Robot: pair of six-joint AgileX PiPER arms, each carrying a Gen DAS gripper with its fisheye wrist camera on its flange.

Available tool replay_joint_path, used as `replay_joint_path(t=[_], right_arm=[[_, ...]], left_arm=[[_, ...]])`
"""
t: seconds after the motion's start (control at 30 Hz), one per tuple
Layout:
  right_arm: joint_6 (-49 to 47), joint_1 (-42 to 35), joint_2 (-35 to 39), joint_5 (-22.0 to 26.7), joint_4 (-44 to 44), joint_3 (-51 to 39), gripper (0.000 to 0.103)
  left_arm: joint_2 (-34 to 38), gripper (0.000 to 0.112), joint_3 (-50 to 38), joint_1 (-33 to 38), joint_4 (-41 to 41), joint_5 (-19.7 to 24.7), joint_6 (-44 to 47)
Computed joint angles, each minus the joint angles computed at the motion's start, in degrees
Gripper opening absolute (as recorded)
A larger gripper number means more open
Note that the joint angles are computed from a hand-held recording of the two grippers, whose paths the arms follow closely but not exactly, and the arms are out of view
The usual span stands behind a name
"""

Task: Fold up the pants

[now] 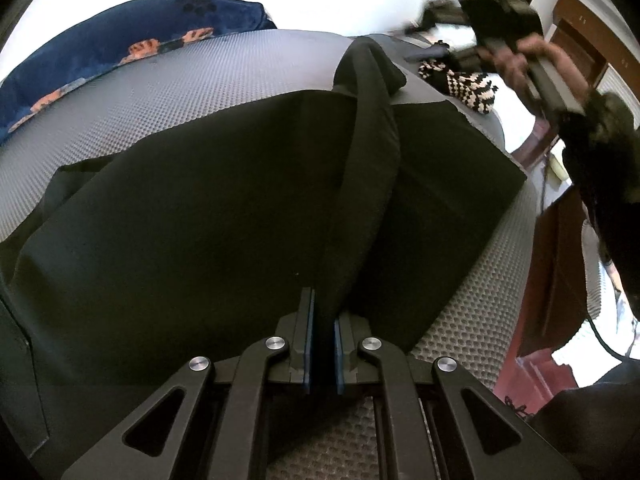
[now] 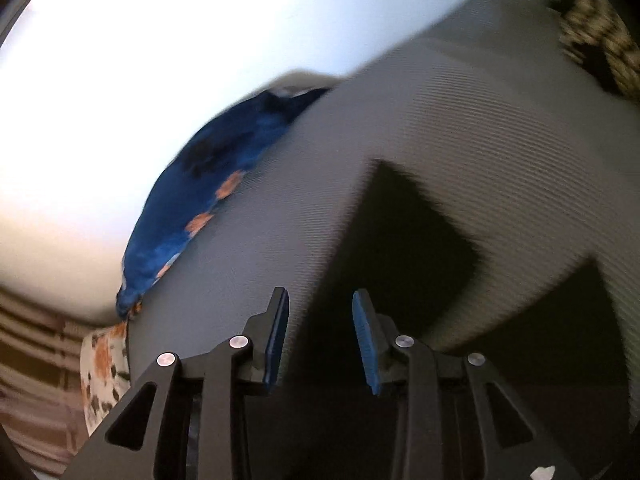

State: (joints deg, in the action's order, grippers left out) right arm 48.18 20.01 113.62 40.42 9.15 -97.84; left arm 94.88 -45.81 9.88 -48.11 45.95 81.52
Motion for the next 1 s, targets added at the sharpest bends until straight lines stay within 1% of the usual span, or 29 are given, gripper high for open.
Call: replay_joint_path(t=[0.07, 0.17, 0.2, 0.3, 0.33, 0.47, 0.53, 0.57, 0.6, 0.63, 0.7, 0.83, 0.9, 1.0], right_arm=[[0.6, -1.5, -2.4, -3.2, 0.8, 6.8, 0.032], [0.5, -4.0, -3.3, -7.3, 2.4, 13.0, 0.032], [-1.7, -5.1, -3.3, -9.7, 5.5, 15.2, 0.032], [-11.1, -7.4, -2.6, -14.7, 17.9, 18.8, 0.032], [-12.6, -7.7, -2.1, -15.4, 19.7, 18.9, 0.032], [-15.0, -8.1, 0.6, -15.6, 21.7, 16.6, 0.032], [-13.7, -7.7, 1.6, -15.9, 20.6, 15.4, 0.029], [-14.3, -7.6, 1.8, -16.1, 21.2, 15.0, 0.02], [-13.1, -7.4, 1.9, -15.7, 19.6, 14.4, 0.012], [-9.8, -6.9, 1.9, -14.8, 15.8, 13.5, 0.01], [-6.3, -6.2, 1.9, -13.7, 11.2, 12.0, 0.007], [-1.4, -5.1, 0.5, -10.4, 3.2, 10.4, 0.007], [3.0, -4.6, -1.4, -9.1, -2.9, 11.1, 0.006], [5.0, -4.6, -4.9, -10.5, -4.4, 14.2, 0.004]], left_arm=[[-0.1, 0.008, -0.1, -0.3, 0.2, -0.2, -0.5], [-0.1, 0.008, -0.3, -0.6, 0.7, -0.4, -1.5], [-0.1, 0.008, -0.3, -0.7, 0.8, -0.5, -1.9], [-0.4, 0.008, -0.1, -0.9, 1.1, -0.9, -2.3], [-0.4, 0.008, -0.1, -1.0, 1.2, -1.0, -2.5], [-0.4, 0.008, -0.3, -1.2, 1.8, -1.0, -3.3], [-0.5, 0.008, -0.4, -1.3, 2.1, -1.1, -3.7], [-0.5, 0.008, -0.4, -1.5, 2.2, -1.3, -3.9], [-0.5, 0.008, -0.4, -1.7, 2.3, -1.5, -4.1], [-0.5, 0.008, -0.3, -1.8, 2.2, -1.6, -4.1], [-0.5, 0.008, -0.4, -1.9, 2.3, -1.9, -4.2], [-0.7, 0.008, -0.1, -2.0, 2.1, -2.2, -4.0], [-1.0, 0.008, 0.3, -2.2, 1.9, -2.6, -3.6], [-1.5, 0.008, 0.9, -2.4, 1.6, -3.1, -3.1]])
